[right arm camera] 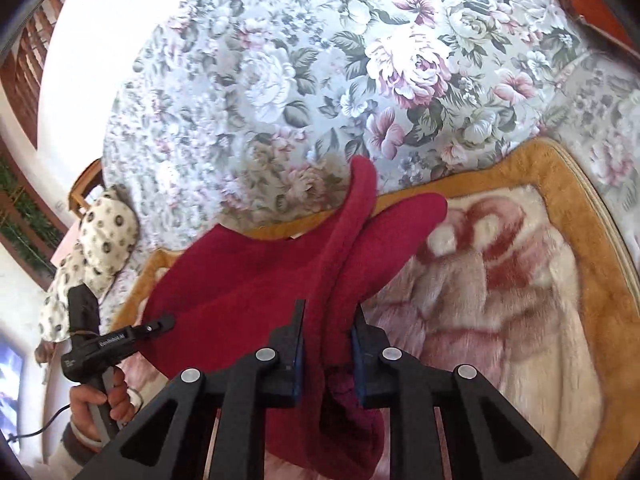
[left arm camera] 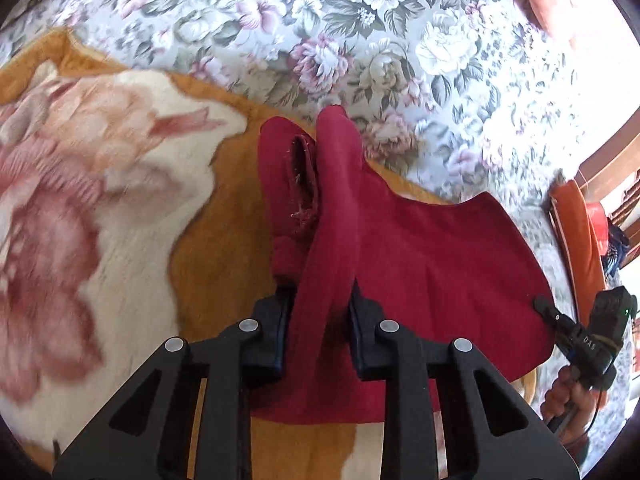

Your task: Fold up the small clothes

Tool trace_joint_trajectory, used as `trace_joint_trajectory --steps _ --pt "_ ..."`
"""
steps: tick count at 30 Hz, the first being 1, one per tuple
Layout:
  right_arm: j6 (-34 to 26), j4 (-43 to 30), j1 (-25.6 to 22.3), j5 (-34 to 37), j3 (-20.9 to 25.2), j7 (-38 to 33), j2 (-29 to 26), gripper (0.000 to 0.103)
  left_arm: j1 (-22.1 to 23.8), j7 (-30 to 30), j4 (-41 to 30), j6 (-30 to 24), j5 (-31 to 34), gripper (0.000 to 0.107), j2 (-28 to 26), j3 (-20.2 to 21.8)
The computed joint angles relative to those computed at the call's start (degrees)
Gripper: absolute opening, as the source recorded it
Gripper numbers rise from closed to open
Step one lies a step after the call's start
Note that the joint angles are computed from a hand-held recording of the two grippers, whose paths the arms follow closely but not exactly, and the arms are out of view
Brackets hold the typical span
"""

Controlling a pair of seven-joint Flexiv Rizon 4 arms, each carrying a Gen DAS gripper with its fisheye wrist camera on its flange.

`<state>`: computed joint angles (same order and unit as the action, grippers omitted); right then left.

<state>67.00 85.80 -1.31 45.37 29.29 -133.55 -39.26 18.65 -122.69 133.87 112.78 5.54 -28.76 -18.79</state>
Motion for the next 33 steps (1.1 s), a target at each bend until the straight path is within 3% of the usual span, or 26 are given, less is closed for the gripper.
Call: trace_joint_trajectory --steps 4,6,8,10,12,14,17,20,23,28,33 --pt "-0.4 5.5 1.6 -1.9 -3.3 3.2 2.2 0.020 -8.9 1.2 2.6 0.0 -4.3 0.024 -0.3 7.4" --pt "1.7 8.1 7.0 -8.1 -9.2 13.2 2.2 0.021 -10.1 0.1 3.6 1.5 -5.8 0.033 -1.0 8.3" --pt "5.9 10.3 9.1 -11.5 -11.1 16.7 3.1 0.022 -10.1 -1.3 4.4 2.0 -6.4 0.039 -0.8 8.2" --pt "11.2 11.6 9.0 -12.2 -9.6 16.6 4.7 0.027 -9.9 -2.6 5.3 3.7 -6.0 0.042 -0.7 8.2" --pt "12.0 10.1 6.1 -11.8 -4.2 13.8 5.2 0.043 -13.5 -2.3 5.8 4.1 -7.9 0.053 -0.5 11.0" --pt "8.4 6.9 4.0 -12.1 1.1 12.1 4.0 0.046 -15.7 -2.1 5.8 4.9 -8.9 0.054 -1.1 12.2" --pt "0.1 1.9 7.4 -15.3 2.0 15.0 1.6 0.046 -21.8 -0.5 6.8 8.5 -13.5 0.054 -2.2 16.0" --pt "-4.5 -2.7 15.5 -20.2 -1.1 18.3 -1.3 0.047 -19.3 -1.8 7.0 11.4 -10.5 0.057 -3.4 14.7" --pt "-6.1 -6.7 23.5 -26.4 -4.7 22.0 -4.4 0.048 -13.1 -5.0 7.2 15.7 -4.6 0.061 -5.5 11.2" --pt "-16.0 -18.8 33.3 -37.3 -11.1 32.3 -12.8 0.048 -6.6 -10.0 6.6 19.5 2.0 0.062 -8.8 8.3" --pt "-20.4 -23.2 38.7 -45.7 -15.2 37.8 -16.5 0.065 -3.9 -12.3 5.5 22.1 5.9 0.062 -11.0 7.5"
